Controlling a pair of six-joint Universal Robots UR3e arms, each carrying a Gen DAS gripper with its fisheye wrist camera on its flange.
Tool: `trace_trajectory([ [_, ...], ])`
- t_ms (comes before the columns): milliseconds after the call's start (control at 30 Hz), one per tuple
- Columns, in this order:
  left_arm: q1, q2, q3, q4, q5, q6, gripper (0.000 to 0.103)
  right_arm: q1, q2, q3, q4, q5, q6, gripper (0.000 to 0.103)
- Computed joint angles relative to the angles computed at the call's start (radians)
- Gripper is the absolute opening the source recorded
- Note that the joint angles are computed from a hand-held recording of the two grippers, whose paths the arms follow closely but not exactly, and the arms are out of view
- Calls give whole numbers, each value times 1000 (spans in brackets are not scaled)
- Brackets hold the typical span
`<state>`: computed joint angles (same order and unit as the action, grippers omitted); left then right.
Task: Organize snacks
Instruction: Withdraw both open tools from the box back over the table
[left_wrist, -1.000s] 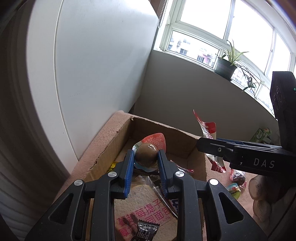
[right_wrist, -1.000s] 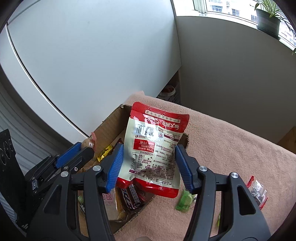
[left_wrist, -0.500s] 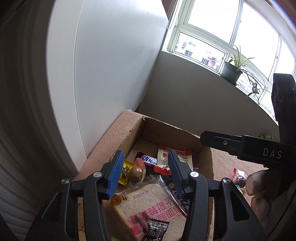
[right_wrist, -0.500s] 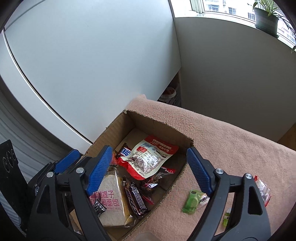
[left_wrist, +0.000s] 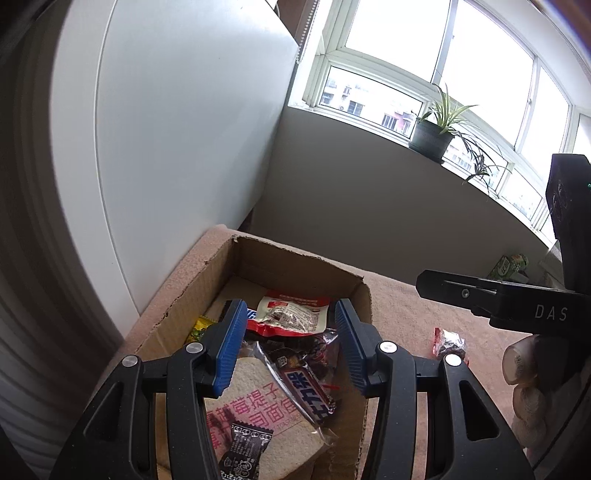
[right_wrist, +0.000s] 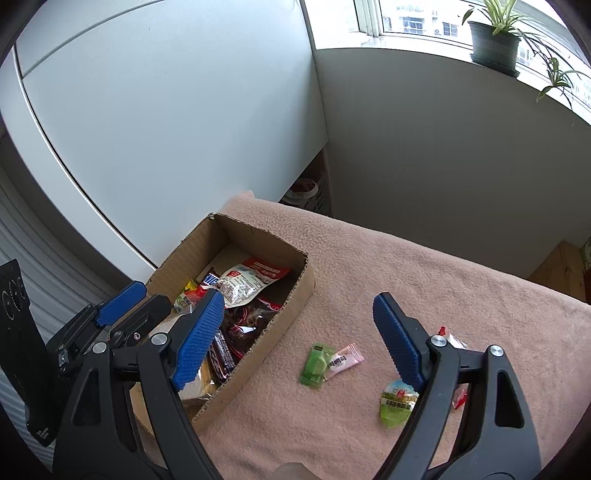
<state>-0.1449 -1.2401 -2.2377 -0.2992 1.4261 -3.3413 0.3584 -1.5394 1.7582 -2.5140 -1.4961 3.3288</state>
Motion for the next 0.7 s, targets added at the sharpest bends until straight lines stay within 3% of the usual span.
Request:
trace_trajectory([
  [133, -71, -42, 32, 14, 3, -20, 48, -93, -163, 137, 28, -2, -56, 85],
  [433, -285, -215, 160, 46, 84, -58, 48, -430, -475, 379, 169, 158, -249, 85],
  [600, -374, -328, 239, 36, 103, -66, 49, -529, -511, 440, 201, 216, -354, 85],
  [700, -413, -377, 266, 28, 110, -70, 54, -553, -496, 456, 213, 244, -421, 85],
])
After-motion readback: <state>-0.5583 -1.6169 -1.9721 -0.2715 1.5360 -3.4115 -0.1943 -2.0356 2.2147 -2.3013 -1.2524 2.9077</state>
